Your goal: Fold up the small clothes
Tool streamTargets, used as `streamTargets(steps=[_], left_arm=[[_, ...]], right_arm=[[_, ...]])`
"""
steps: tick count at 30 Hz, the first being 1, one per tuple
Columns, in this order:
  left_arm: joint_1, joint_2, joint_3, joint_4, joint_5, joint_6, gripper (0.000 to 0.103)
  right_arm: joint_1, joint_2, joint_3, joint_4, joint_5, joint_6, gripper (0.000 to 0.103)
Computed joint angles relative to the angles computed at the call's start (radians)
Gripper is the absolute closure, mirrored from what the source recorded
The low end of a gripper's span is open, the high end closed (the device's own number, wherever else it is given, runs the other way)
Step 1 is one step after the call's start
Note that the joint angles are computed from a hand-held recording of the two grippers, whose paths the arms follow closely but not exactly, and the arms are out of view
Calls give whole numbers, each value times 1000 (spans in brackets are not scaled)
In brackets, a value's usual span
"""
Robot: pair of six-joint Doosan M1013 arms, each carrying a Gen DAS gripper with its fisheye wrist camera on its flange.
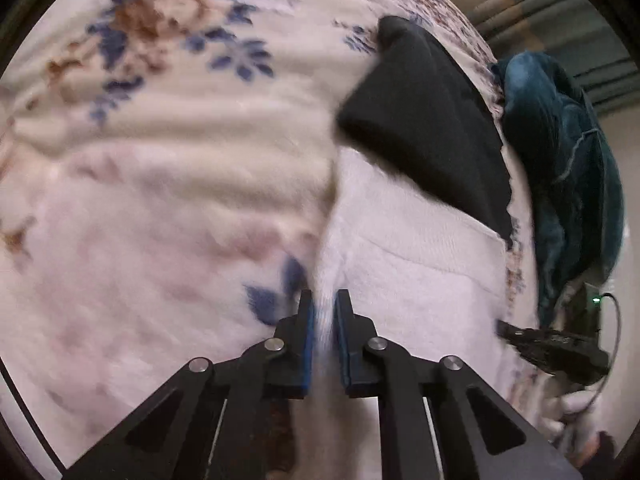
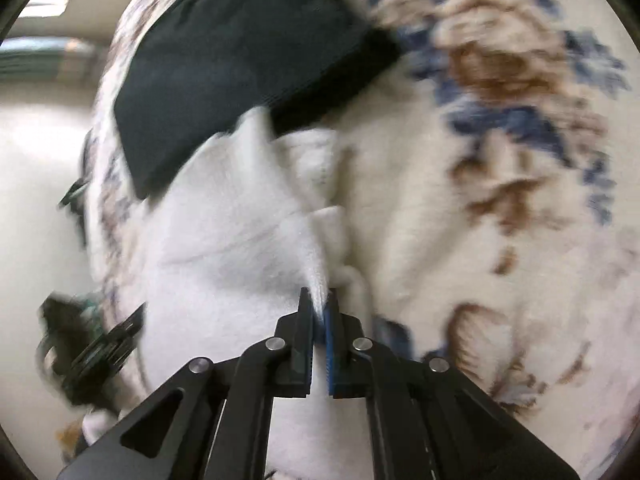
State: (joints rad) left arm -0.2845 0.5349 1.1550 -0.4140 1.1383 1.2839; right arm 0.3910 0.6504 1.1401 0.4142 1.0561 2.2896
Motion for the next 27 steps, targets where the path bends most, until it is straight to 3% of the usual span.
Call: streamTargets(steps=[3,5,7,9,10,11,16,20,22,24,25,26,27], left_arm=[[36,29,6,-157,36,5,90],[54,37,4,-236,47,13,76],[73,25,26,-322,36,42,31],[91,2,84,-435,-16,78,26],[100,-2,115,-507,-24,98,26],[103,-2,130,-536,-15,101,26],[91,28,134,-597,26,178,25],[85,73,79,-656,80,201,25],[82,85,51,-628,116,196,25],[77,85,43,-611,111,191,26],[72,83,37,-592,105,183,29],[68,75,38,-582,92,197,38],[61,71,31,-564,80,213,61]], right_arm=[[-2,-12,33,-11,-32,77,99],[-16,-5,43,104,-27,1,99],[-22,-10,42,130,-27,-56,96],[-37,-27,75,213,-59,-126,67],[-45,-40,103,256,-84,-159,28],[-50,-47,130,298,-99,-193,3],[-64,-2,180,544,-14,-363,2],[-48,32,149,600,-18,-429,0],[-39,48,130,655,-29,-472,0],[-27,65,96,621,-21,-451,0],[-24,67,94,619,-28,-447,1],[-21,67,93,617,-40,-438,9],[-18,68,89,615,-48,-428,18]])
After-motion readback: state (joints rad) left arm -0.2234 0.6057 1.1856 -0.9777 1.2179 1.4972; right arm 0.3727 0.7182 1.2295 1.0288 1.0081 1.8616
